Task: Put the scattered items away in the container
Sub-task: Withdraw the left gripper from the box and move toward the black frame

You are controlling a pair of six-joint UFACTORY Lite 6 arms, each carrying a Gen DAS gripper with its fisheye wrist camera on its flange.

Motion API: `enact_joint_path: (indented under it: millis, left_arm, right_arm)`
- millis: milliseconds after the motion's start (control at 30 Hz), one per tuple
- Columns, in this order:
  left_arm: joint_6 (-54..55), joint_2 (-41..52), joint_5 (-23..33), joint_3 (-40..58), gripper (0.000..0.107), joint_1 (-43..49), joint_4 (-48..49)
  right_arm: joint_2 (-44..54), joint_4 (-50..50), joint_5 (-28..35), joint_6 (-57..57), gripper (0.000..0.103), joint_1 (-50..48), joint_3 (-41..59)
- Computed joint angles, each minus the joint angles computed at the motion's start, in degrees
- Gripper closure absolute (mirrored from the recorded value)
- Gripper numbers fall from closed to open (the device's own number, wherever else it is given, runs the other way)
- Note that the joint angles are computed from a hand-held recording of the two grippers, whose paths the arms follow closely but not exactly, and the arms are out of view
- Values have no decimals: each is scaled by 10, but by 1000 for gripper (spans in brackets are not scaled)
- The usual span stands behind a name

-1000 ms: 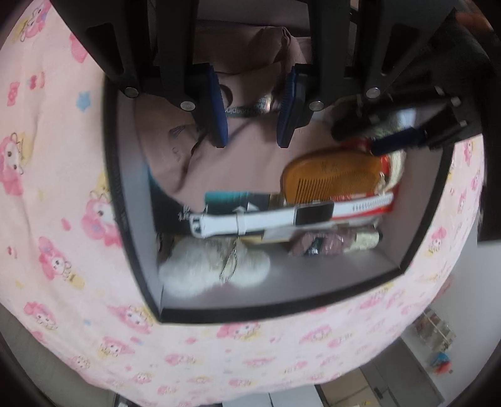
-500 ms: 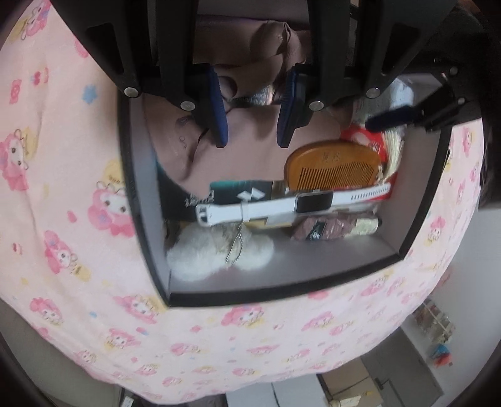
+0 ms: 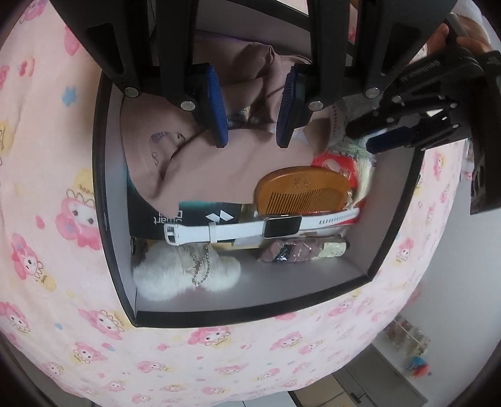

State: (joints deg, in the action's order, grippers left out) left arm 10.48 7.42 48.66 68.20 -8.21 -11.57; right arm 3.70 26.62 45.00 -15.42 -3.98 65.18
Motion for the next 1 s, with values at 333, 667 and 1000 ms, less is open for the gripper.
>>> enact_joint_path:
  millis: [333,667,1000]
  left_arm:
    - [-86,63,-10,68,69,19,16]
    - [-50,67,-19,96,68,31,-43]
    - [-82,114,21,158,67,9,-18]
  right_arm:
    - [189,-61,39,84,75,36,197]
    - [176,-19,32,24,74,61,180]
    - [82,-108,-1,105,71,8,103]
